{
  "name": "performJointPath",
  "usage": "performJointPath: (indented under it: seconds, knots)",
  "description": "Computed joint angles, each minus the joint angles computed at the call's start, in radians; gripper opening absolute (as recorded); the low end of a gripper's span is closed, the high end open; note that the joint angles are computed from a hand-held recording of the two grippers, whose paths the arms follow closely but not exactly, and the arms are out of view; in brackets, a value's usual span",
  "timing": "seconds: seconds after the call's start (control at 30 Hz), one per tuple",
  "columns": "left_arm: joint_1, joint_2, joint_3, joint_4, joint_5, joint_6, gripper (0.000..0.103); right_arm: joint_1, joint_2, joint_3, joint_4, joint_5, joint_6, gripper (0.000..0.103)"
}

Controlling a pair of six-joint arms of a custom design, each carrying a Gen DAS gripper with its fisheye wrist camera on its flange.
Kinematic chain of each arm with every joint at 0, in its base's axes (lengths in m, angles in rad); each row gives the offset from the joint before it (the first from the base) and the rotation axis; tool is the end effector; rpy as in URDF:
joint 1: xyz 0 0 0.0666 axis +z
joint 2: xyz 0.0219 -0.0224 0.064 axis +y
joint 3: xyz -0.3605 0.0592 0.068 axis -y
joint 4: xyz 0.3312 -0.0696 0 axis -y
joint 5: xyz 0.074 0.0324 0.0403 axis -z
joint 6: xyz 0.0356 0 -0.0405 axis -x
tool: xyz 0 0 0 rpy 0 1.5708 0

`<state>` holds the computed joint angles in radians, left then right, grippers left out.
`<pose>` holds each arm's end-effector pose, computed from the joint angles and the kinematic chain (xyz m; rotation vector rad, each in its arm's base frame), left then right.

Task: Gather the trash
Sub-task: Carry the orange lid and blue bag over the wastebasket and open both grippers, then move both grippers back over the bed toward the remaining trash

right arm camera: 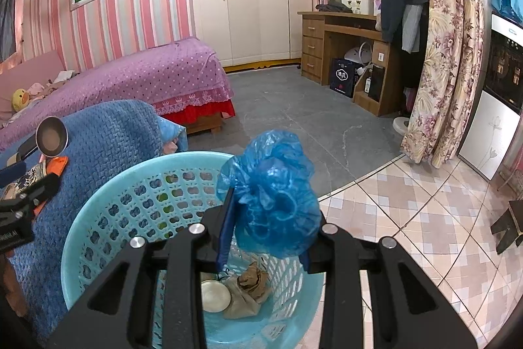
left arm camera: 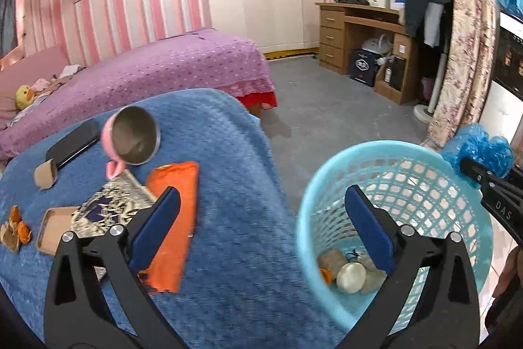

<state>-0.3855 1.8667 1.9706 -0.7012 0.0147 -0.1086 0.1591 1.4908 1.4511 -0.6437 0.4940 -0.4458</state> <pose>0.5667 -0.2310 0.4281 0.5397 2.1052 -0.1745 0.4701 0.0579 0.4156 0.5629 2.0937 -0.2134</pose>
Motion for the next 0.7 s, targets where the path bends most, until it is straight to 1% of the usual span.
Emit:
performJointPath:
  seconds: [0.13,0.2,0.23,0.27,0.33,0.4,0.47,0.6,0.67,0.7]
  knots:
    - [0.019,-0.004,0.006,-0.007,0.001,0.017,0.097,0.012,0.016,0.021,-0.011,0.008,0.011,0.034]
    - [0.026,-0.011,-0.002,-0.004,0.001,0.013,0.097,0.017,0.023,0.033,-0.017,0.010,0.011,0.039]
    - [0.028,-0.013,-0.003,-0.003,-0.001,0.009,0.097,0.020,0.026,0.038,-0.020,0.015,0.010,0.046]
    - [0.032,-0.020,-0.012,0.006,-0.005,0.001,0.097,0.025,0.028,0.043,-0.022,0.023,0.005,0.058]
    - [0.037,-0.027,-0.019,0.012,-0.009,-0.008,0.097,0.034,0.028,0.048,-0.014,0.038,-0.008,0.069]
    - [0.047,-0.038,-0.030,0.020,-0.008,-0.017,0.097,0.041,0.033,0.058,-0.014,0.049,-0.025,0.072]
    - [0.057,-0.049,-0.038,0.019,-0.008,-0.023,0.097,0.049,0.045,0.076,-0.028,0.061,-0.046,0.085]
    - [0.092,-0.083,-0.080,0.033,0.012,-0.027,0.097,0.071,0.072,0.115,-0.060,0.098,-0.076,0.091]
    - [0.115,-0.094,-0.093,0.035,0.021,-0.028,0.097,0.083,0.085,0.136,-0.071,0.111,-0.091,0.097]
    - [0.124,-0.098,-0.097,0.034,0.023,-0.029,0.097,0.090,0.093,0.148,-0.076,0.118,-0.095,0.097]
